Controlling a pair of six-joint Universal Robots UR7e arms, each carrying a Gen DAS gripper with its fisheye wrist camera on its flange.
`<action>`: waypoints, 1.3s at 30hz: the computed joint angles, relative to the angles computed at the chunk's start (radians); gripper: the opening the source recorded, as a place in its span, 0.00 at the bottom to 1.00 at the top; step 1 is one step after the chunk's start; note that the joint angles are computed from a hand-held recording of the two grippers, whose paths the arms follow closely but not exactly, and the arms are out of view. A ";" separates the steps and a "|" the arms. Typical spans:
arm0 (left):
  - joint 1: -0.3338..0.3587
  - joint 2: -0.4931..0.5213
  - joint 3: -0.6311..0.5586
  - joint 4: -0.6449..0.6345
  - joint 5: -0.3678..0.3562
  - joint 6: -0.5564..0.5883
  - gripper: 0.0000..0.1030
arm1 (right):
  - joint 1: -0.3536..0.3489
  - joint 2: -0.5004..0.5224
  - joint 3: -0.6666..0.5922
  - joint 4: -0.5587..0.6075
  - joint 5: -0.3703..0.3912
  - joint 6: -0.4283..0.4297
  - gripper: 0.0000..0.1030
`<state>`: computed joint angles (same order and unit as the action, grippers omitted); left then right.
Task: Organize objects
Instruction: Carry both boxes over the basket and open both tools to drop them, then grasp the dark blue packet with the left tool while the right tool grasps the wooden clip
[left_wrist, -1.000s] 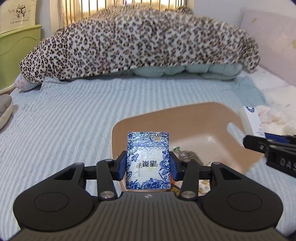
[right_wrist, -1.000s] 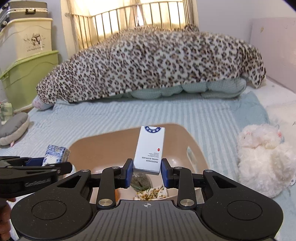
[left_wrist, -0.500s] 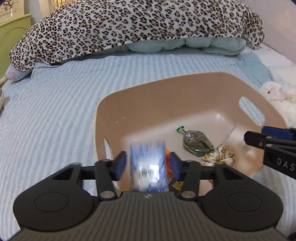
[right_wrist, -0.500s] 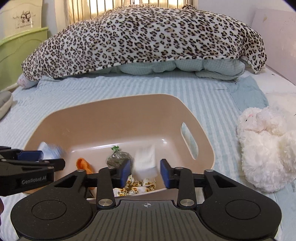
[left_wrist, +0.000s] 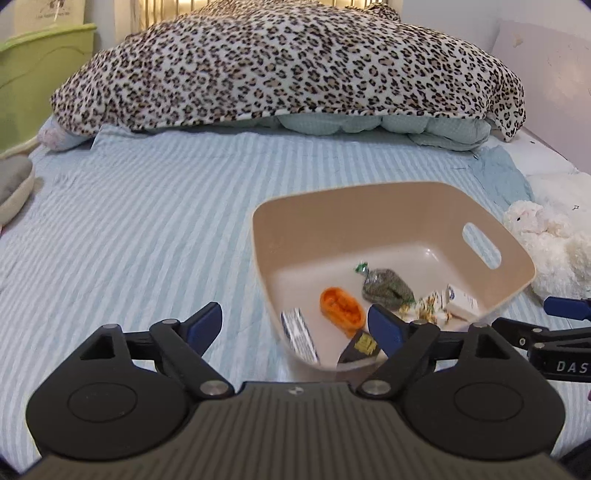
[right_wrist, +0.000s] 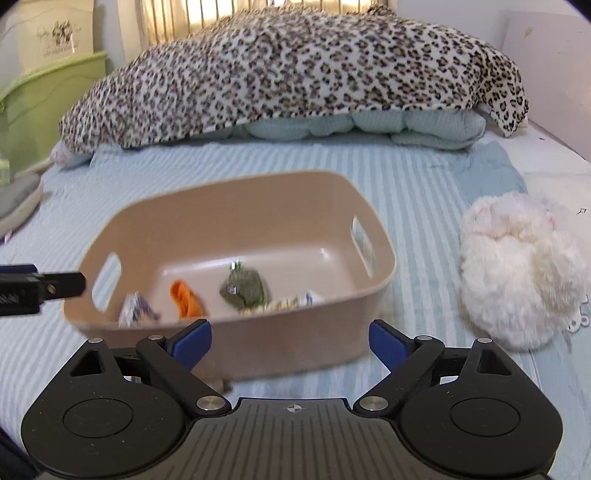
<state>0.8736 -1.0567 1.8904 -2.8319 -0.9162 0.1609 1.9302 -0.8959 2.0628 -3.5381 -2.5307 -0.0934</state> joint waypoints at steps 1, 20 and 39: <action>0.002 -0.011 0.008 0.015 -0.001 -0.009 0.84 | 0.000 -0.001 0.005 0.012 0.000 0.010 0.91; 0.058 0.003 0.041 0.154 0.038 -0.059 0.84 | -0.035 0.087 -0.015 0.190 0.049 0.134 0.94; 0.090 0.043 0.000 0.170 0.065 -0.102 0.84 | -0.067 0.205 -0.128 0.240 -0.023 0.153 0.88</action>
